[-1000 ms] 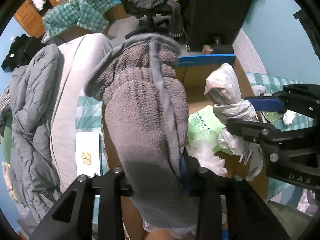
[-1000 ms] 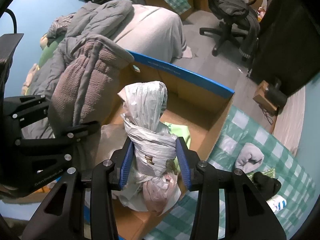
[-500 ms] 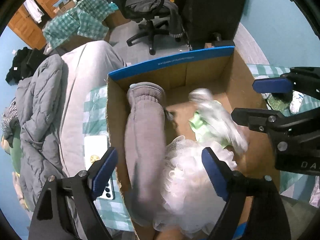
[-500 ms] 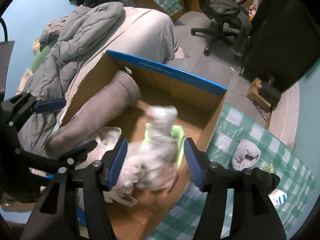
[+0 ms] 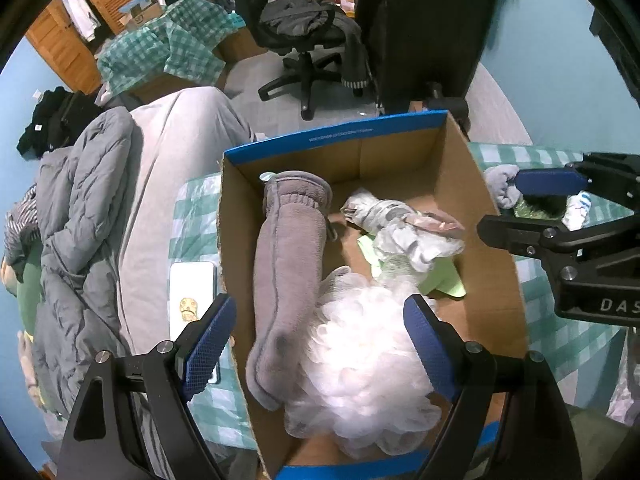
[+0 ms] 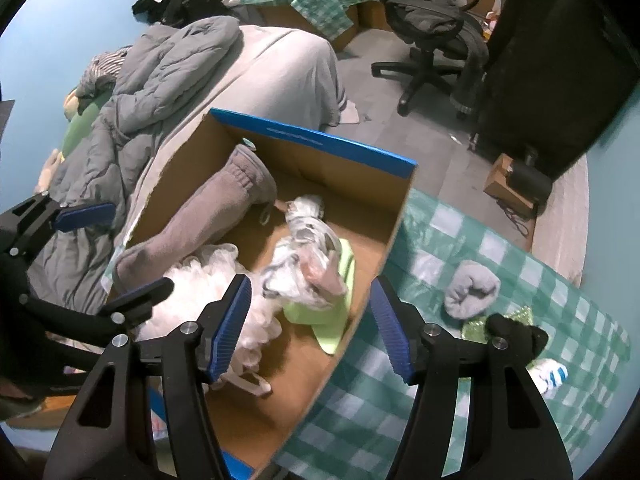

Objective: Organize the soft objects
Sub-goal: 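Move both tools back over the table toward the remaining items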

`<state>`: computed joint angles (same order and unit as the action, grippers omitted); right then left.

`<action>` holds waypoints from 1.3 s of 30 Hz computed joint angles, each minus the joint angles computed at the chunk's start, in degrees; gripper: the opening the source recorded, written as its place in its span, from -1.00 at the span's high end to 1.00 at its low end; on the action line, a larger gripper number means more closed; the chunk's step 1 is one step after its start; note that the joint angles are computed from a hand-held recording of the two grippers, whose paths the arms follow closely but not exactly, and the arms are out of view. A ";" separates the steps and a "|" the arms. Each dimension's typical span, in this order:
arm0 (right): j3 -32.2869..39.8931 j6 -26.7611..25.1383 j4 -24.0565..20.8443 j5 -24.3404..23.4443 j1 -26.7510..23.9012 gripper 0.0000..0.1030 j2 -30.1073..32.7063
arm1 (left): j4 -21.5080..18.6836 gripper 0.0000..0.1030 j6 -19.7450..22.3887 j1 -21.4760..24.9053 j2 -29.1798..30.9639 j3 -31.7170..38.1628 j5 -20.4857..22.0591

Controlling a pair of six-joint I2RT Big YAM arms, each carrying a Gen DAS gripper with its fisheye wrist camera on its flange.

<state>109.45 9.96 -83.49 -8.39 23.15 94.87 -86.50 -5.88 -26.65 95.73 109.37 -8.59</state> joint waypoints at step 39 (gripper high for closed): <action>-15.54 -11.69 -6.62 1.86 -17.67 -0.25 -14.85 | -4.82 -0.68 -11.49 -12.62 4.84 8.52 -1.51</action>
